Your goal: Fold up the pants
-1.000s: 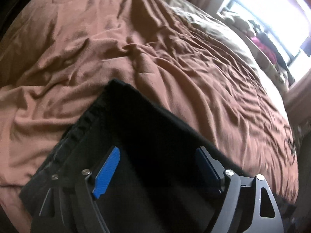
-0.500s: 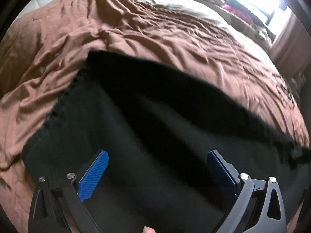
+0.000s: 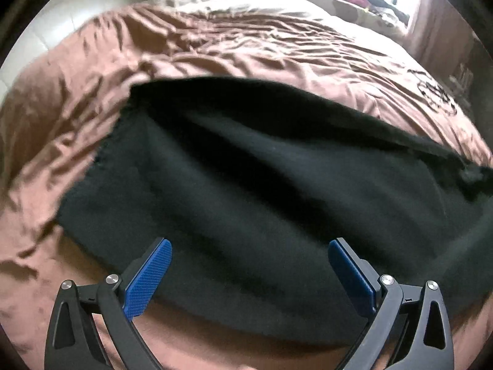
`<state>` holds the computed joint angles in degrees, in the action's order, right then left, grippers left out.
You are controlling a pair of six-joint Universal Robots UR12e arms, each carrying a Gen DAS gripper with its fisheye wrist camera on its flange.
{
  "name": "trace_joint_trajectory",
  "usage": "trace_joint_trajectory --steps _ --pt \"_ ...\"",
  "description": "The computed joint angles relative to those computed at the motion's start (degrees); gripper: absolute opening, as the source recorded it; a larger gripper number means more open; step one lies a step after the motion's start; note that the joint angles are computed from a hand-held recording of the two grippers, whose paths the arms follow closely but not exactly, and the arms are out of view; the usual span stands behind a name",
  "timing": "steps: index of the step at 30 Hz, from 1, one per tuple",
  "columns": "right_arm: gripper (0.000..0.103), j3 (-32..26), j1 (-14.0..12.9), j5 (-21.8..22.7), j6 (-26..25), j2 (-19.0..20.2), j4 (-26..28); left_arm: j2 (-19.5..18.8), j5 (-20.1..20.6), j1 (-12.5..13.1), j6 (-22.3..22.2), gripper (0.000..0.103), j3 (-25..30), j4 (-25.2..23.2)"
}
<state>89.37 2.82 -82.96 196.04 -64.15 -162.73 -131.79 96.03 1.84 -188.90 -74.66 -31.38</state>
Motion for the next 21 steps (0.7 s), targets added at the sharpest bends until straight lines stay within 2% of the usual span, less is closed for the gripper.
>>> trace_joint_trajectory --steps 2,5,8,13,16,19,21 --pt "0.088 1.49 0.16 -1.29 -0.4 -0.78 -0.28 0.69 4.13 -0.94 2.18 0.102 -1.05 1.62" --pt "0.087 3.87 0.31 -2.33 -1.16 -2.0 -1.61 1.49 6.37 -1.54 4.87 0.098 -2.44 4.1" --pt "0.087 6.14 0.02 -2.14 -0.43 -3.1 -3.62 2.36 6.31 -1.74 5.95 0.09 -3.85 6.03" --pt "0.088 9.57 -0.97 -0.54 2.59 -4.68 -5.57 3.88 7.73 -2.36 7.96 0.088 -6.57 9.52" --pt "0.088 11.62 -1.11 -1.82 3.08 -5.43 -8.41 4.91 6.76 -2.24 6.72 0.088 -8.35 11.35" --pt "0.087 13.03 -0.91 -3.55 1.66 -6.27 -8.95 5.68 7.02 -2.17 5.18 0.088 -9.91 13.04" --pt "0.088 14.15 -1.03 -3.53 1.89 -6.9 -9.77 6.01 8.29 -2.3 5.34 0.088 -10.15 11.32"
